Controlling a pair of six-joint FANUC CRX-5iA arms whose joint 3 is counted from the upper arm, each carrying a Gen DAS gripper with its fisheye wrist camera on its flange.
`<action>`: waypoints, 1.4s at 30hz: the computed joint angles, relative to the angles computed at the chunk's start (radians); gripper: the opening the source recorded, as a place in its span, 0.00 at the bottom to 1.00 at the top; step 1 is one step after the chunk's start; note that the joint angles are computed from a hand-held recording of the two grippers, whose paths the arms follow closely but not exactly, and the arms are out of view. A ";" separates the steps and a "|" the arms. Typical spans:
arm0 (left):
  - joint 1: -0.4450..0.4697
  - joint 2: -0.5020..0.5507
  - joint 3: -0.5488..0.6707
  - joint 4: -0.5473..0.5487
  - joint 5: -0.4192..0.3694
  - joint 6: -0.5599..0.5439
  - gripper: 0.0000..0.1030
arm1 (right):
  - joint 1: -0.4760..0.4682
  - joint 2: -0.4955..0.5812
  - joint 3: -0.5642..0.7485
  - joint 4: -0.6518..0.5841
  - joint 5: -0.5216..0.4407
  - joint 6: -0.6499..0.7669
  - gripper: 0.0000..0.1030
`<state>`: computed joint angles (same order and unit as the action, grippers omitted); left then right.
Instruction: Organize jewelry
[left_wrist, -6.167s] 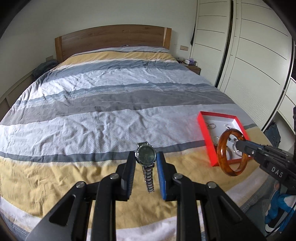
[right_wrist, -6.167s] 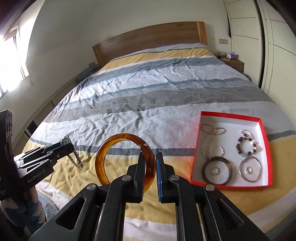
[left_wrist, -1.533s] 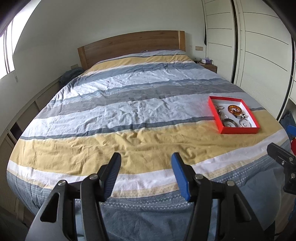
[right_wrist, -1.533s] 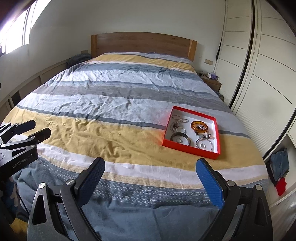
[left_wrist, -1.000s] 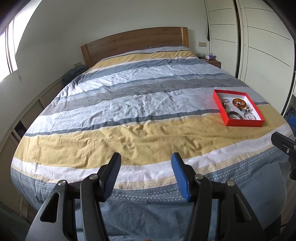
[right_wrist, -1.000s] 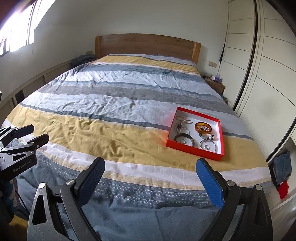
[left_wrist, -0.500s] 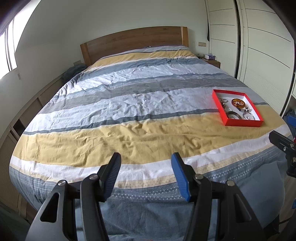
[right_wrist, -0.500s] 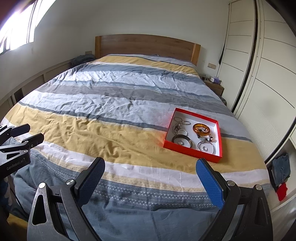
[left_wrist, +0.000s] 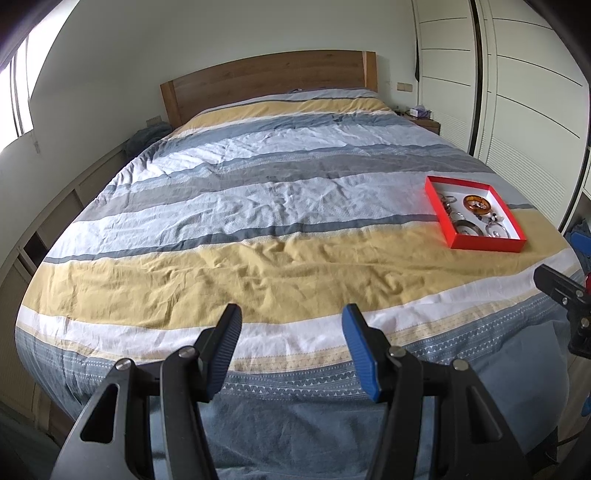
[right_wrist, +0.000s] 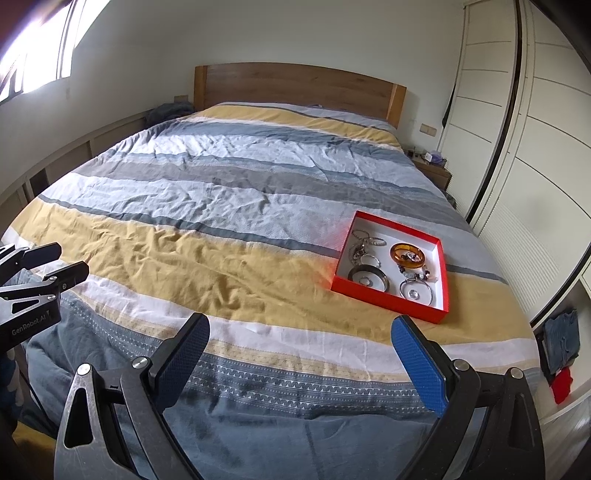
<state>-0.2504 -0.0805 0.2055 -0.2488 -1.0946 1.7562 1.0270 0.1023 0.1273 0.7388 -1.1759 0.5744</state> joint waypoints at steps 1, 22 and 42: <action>0.001 0.000 -0.001 0.002 0.001 0.000 0.53 | 0.000 0.001 0.001 -0.002 0.000 0.002 0.95; 0.003 0.002 -0.015 0.026 -0.001 -0.013 0.53 | -0.003 0.005 0.004 -0.016 -0.007 0.003 0.95; -0.055 0.086 0.067 0.084 -0.023 -0.044 0.53 | -0.037 -0.046 -0.052 -0.039 -0.030 -0.035 0.95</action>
